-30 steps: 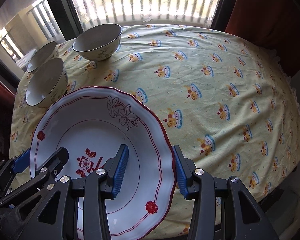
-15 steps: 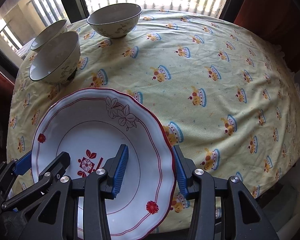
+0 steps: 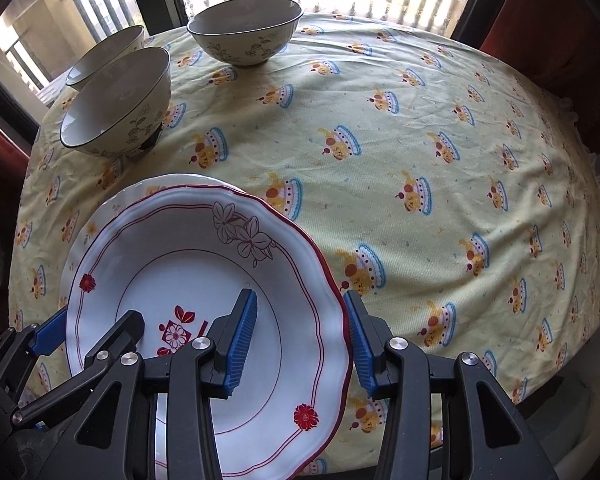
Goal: Organize plates and bowls
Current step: 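Lower the red-rimmed bowl onto the beaded-rim plate and open both tools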
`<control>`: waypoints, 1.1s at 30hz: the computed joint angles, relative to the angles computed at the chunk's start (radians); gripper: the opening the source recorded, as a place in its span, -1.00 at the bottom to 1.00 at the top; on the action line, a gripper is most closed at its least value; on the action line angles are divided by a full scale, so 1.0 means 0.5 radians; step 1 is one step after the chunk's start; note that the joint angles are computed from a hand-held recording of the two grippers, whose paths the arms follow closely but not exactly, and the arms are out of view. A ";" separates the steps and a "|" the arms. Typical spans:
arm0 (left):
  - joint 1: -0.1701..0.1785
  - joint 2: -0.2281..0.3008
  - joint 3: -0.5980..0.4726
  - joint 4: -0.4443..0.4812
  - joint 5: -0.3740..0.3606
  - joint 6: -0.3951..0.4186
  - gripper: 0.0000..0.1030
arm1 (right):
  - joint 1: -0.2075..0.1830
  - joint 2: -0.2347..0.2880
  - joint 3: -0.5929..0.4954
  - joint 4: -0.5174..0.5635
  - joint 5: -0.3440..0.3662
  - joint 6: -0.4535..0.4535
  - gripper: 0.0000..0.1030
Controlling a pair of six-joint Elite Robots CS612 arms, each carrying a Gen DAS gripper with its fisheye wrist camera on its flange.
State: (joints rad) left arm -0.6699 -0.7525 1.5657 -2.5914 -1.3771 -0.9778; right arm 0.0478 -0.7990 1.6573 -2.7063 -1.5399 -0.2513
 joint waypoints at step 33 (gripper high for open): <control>0.003 -0.047 0.055 0.144 0.132 -0.104 0.04 | 0.010 0.003 0.004 0.028 0.142 -0.090 -0.43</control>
